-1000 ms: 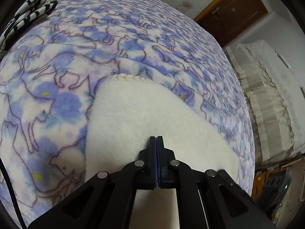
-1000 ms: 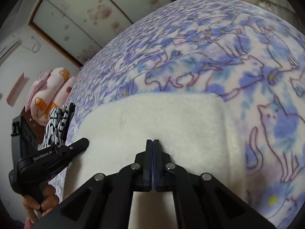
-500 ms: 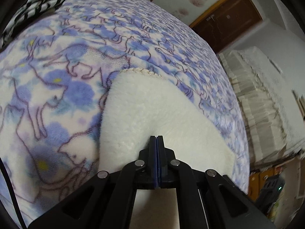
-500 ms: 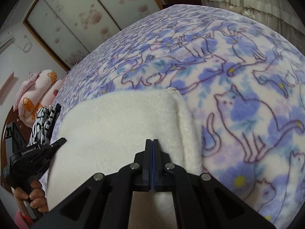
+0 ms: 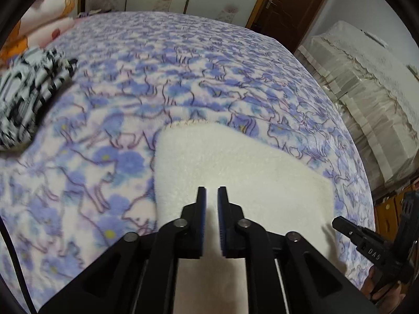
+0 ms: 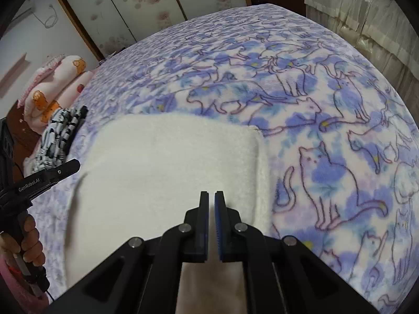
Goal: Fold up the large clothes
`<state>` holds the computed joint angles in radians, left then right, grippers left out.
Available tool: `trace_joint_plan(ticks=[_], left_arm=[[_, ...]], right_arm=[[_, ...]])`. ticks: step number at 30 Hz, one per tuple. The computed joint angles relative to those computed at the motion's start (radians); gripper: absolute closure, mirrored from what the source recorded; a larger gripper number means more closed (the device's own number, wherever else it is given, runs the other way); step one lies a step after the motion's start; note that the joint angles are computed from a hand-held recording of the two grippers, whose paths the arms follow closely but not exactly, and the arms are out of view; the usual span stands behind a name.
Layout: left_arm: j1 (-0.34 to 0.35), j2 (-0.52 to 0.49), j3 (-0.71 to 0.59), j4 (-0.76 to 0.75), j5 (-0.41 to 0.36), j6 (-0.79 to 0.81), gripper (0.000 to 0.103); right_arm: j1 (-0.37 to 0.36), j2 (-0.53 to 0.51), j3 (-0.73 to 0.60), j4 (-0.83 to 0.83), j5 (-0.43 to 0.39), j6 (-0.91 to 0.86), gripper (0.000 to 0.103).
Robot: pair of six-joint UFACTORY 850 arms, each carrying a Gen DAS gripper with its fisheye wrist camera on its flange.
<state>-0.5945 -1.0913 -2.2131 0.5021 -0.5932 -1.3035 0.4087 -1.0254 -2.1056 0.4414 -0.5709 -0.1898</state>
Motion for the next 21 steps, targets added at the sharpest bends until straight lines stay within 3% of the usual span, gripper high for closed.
trace_joint_plan(ticks=[1,2,3,5,10,14,18,21], left_arm=[[-0.008,0.007,-0.011,0.002,-0.049,0.017,0.075],[-0.013,0.006,-0.025,0.003,-0.083,0.027,0.056],[-0.019,0.015,-0.02,0.011,-0.105,0.022,0.039],[-0.028,0.047,0.024,0.002,-0.112,0.004,0.029],[-0.034,0.12,0.178,-0.171,-0.09,0.03,0.026],[-0.039,0.163,0.3,-0.326,-0.063,0.061,0.025],[-0.04,0.237,0.461,-0.473,0.084,0.089,0.021],[-0.036,0.261,0.53,-0.662,0.154,0.238,0.021]], right_arm=[[-0.003,0.014,0.011,0.001,-0.017,0.004,0.076],[-0.007,0.033,0.034,0.009,-0.022,0.002,0.067],[-0.012,0.059,0.072,0.032,-0.013,-0.011,0.051],[-0.02,0.108,0.152,0.092,0.008,-0.048,0.044],[-0.051,0.161,0.281,0.204,-0.085,-0.097,0.037],[-0.07,0.203,0.399,0.282,-0.113,-0.11,0.036],[-0.101,0.218,0.488,0.475,-0.144,-0.186,0.03],[-0.128,0.203,0.525,0.669,-0.204,-0.279,0.029]])
